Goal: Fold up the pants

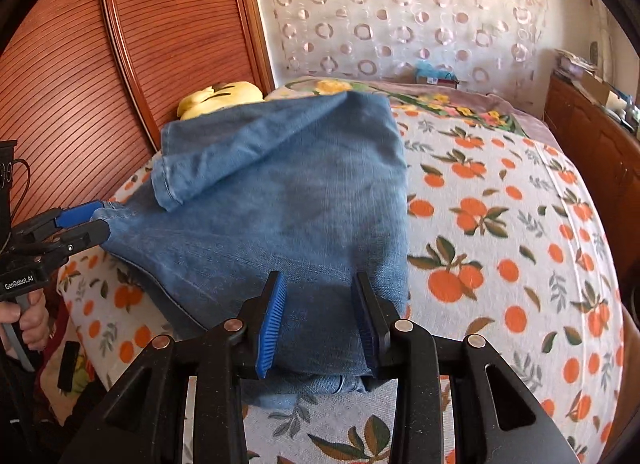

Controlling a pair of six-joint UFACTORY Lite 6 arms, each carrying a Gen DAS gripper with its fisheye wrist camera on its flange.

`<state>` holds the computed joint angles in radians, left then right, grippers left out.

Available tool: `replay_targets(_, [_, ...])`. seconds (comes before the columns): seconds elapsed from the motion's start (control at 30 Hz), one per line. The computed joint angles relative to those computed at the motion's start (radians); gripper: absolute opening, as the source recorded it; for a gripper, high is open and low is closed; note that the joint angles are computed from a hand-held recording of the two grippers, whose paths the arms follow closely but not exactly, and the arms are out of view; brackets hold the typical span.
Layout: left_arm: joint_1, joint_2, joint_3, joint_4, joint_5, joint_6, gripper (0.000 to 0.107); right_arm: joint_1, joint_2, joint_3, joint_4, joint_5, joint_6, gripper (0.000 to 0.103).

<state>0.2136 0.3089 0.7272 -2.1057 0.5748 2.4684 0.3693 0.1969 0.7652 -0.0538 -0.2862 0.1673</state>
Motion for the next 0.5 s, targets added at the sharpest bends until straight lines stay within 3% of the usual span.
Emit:
replay_targets(0.07, [0.006,0.023,0.013,0.041,0.004,-0.036,0.042,0.014,0.039,0.015,0.061,-0.028,-0.052,0.036])
replay_targets(0.1, [0.006,0.023,0.007,0.032,0.008,-0.022,0.036,0.015,0.046,0.015,0.077,-0.041,-0.071,0.036])
replay_targets(0.13, [0.008,0.017,-0.001,0.035,0.013,-0.009,0.023,0.026,0.045,0.013,0.120,-0.049,-0.109,0.036])
replay_targets(0.2, [0.018,-0.006,-0.019,0.074,0.030,-0.028,0.012,0.019,0.037,-0.005,0.092,-0.078,-0.088,0.037])
replay_targets(0.37, [0.110,-0.165,-0.097,0.116,0.106,-0.065,0.007,-0.017,-0.037,-0.088,0.050,-0.160,-0.057,0.037])
replay_targets(0.5, [0.110,-0.133,-0.064,0.094,0.048,-0.028,0.009,-0.059,-0.002,-0.092,-0.013,-0.172,-0.004,0.037])
